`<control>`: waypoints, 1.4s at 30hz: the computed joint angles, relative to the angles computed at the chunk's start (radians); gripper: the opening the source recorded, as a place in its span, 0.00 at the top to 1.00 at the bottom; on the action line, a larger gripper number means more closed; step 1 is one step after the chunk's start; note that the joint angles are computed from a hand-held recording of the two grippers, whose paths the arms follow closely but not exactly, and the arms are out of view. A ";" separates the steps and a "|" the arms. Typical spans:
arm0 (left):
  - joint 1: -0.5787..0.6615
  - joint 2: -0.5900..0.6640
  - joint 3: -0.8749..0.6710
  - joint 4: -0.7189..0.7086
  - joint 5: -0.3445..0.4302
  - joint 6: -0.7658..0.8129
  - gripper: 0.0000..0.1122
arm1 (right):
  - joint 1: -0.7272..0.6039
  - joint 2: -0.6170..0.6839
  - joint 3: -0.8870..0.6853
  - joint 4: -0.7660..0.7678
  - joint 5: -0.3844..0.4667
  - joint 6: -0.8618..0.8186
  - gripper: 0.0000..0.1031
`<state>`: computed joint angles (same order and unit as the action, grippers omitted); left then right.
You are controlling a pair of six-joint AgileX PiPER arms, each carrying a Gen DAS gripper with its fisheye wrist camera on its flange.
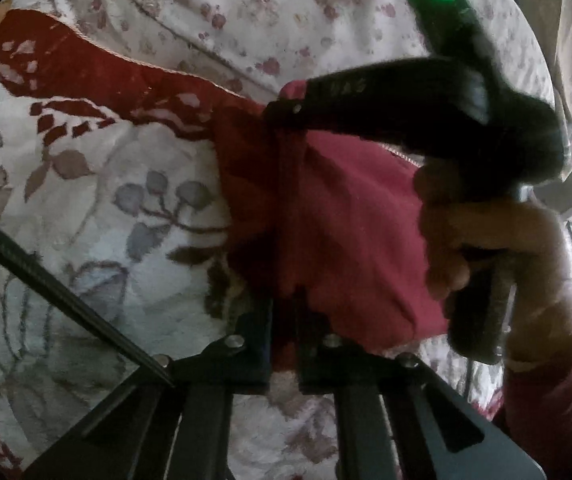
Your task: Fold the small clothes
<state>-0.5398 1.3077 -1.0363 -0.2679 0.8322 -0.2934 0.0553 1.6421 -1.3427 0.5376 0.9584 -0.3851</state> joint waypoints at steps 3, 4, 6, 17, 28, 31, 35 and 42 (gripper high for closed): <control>0.001 -0.001 -0.004 0.005 0.004 -0.017 0.93 | 0.030 0.047 0.004 0.021 -0.028 0.006 0.92; -0.013 0.013 -0.014 0.030 0.009 -0.039 0.93 | 0.042 0.061 0.016 0.018 -0.045 0.009 0.92; -0.035 0.027 -0.019 0.049 0.010 -0.055 0.93 | 0.023 0.069 0.051 0.074 -0.060 -0.019 0.91; -0.057 -0.027 0.002 0.221 -0.060 -0.268 0.61 | -0.590 -0.191 0.159 -0.023 -0.044 -0.220 0.26; -0.151 0.109 -0.068 0.441 -0.054 -0.473 0.47 | -0.684 0.053 0.032 -0.149 -0.114 -0.240 0.93; -0.155 0.146 -0.089 0.453 -0.050 -0.482 0.46 | -0.672 0.106 0.024 -0.213 -0.165 -0.134 0.92; -0.159 0.143 -0.089 0.464 -0.043 -0.494 0.44 | -0.659 0.070 0.056 -0.224 -0.181 -0.104 0.72; -0.165 0.142 -0.089 0.477 -0.036 -0.507 0.43 | -0.724 -0.144 0.148 -0.019 0.015 -0.312 0.52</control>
<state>-0.7046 1.4496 -1.1255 0.2093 0.7966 -0.8005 -0.6684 1.4980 -1.1948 0.5187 0.9730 -0.6972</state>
